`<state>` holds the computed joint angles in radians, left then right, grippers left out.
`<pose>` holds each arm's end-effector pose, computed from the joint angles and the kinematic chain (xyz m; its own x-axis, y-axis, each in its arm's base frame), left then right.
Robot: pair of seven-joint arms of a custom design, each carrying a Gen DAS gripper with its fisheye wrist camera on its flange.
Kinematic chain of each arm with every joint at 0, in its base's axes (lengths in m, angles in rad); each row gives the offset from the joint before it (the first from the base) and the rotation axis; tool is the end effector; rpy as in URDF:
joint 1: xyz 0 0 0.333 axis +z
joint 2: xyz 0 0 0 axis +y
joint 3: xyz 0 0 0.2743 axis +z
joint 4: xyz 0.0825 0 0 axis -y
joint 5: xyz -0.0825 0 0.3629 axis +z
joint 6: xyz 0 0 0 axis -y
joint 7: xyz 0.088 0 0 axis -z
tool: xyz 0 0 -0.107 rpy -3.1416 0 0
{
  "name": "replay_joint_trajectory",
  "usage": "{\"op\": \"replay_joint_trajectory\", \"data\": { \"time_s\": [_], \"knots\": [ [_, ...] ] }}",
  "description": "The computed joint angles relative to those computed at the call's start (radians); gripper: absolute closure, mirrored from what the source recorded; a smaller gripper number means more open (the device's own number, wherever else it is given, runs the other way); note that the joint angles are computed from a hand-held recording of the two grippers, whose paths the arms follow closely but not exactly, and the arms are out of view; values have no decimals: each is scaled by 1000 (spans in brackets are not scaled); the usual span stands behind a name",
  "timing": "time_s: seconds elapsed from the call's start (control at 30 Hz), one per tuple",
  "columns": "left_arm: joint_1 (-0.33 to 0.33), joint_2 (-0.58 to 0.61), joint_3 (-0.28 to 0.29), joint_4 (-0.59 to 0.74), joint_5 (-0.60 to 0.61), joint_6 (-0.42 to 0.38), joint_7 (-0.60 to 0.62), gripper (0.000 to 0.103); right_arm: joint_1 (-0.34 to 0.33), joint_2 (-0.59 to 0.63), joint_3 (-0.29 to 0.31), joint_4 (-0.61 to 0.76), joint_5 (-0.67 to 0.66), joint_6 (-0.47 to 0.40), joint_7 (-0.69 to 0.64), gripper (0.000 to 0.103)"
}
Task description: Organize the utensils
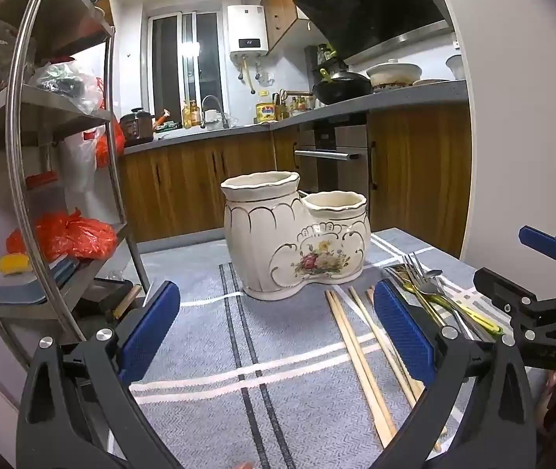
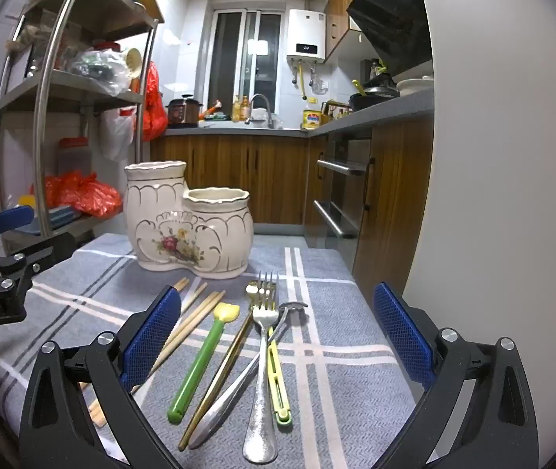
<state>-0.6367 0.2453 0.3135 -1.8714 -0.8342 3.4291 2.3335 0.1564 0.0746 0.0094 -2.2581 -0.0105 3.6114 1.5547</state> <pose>0.5949 -0.1282 0.4996 -0.1139 -0.9889 -0.0950 -0.2969 0.1251 -0.9467 0.5423 0.0920 0.4630 0.1767 -0.9840 0.0223 -0.2797 -0.0719 -0.9574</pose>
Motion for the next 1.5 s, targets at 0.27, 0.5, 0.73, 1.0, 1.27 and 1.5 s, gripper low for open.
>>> {"op": "replay_joint_trajectory", "data": {
  "time_s": [0.27,0.5,0.73,1.0,1.27,1.5],
  "knots": [
    [71,-5,-65,-11,58,12,-38,5,1,1,0,1,1,0,-1,5],
    [11,3,-15,5,-15,7,26,5,1,0,-1,0,3,0,-3,5],
    [35,0,-40,2,-3,11,21,5,4,0,0,0,9,-1,-9,5],
    [41,-1,-46,3,-6,10,26,5,8,0,1,0,18,-1,-18,5],
    [40,-1,-45,4,-8,9,29,5,10,0,1,0,25,-2,-23,5],
    [40,-1,-45,3,-6,9,25,5,10,-1,1,0,26,-3,-24,5]
  ]
}}
